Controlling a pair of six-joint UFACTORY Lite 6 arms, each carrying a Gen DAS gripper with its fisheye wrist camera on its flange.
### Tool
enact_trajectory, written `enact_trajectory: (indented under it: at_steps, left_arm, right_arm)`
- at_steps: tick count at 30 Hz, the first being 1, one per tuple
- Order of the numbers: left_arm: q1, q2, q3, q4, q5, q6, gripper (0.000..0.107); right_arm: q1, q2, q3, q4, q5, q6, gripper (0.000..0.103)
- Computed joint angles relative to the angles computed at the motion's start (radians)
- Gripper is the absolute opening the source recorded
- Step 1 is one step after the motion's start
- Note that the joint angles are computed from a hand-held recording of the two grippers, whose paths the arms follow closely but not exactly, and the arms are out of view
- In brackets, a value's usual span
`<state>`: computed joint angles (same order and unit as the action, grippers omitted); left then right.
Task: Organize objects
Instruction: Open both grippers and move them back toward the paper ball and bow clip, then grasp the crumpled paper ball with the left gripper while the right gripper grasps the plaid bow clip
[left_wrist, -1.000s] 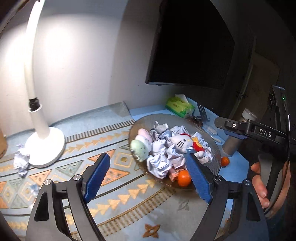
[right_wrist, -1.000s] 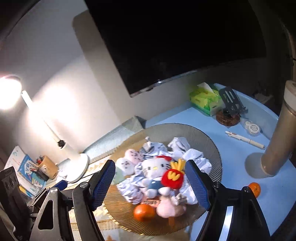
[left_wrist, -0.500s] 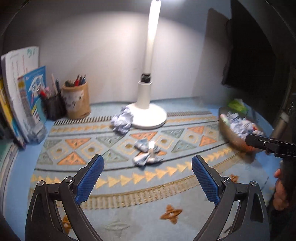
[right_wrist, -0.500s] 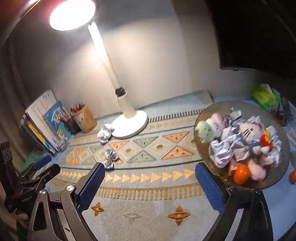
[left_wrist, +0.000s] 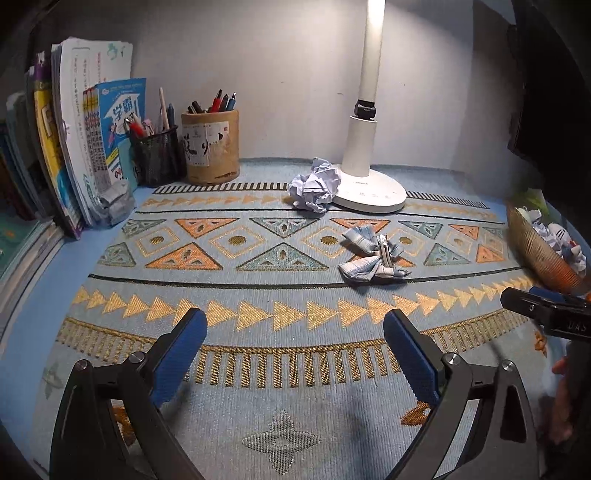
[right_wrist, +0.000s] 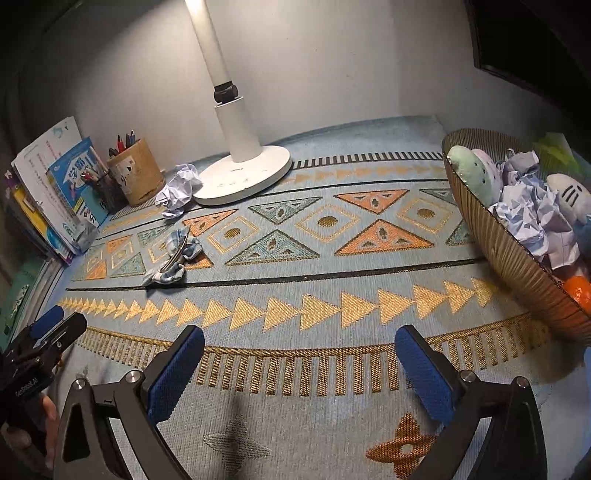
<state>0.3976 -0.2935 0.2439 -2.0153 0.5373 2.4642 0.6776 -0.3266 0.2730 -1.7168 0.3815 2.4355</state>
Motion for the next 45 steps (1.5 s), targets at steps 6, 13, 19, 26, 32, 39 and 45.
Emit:
enact_trajectory:
  at_steps: [6,13,19,26,32,39,45]
  left_arm:
    - [0.044,0.016,0.014,0.083,0.043,-0.056,0.098]
    - [0.069,0.019,0.014,0.121,0.076,-0.078,0.099]
    - [0.066,0.015,0.010,0.119,0.073,-0.079,0.099]
    - [0.071,0.086,0.091,0.284,0.081,-0.219,0.099]
    - [0.093,0.188,0.382,0.586,0.228,-0.572,0.099]
    - [-0.187,0.596,0.882,0.674,0.010,-0.763,0.099]
    - [-0.336,0.957,1.247,0.886,-0.102,-1.010,0.098]
  right_arm:
    - [0.070,0.080,0.055,0.108,0.066,-0.091,0.103]
    - [0.223,0.183,0.129,0.230,0.245,-0.186,0.103]
    - [0.228,0.198,0.140,0.234,0.252,-0.191,0.103]
    - [0.231,0.230,0.177,0.293,0.264,-0.247,0.103]
    - [0.151,0.203,0.314,0.624,0.071,-0.645,0.103]
    - [0.089,0.516,0.645,0.560,-0.048,-0.670,0.102]
    - [0.060,0.740,0.796,0.244,-0.118,-0.384,0.094]
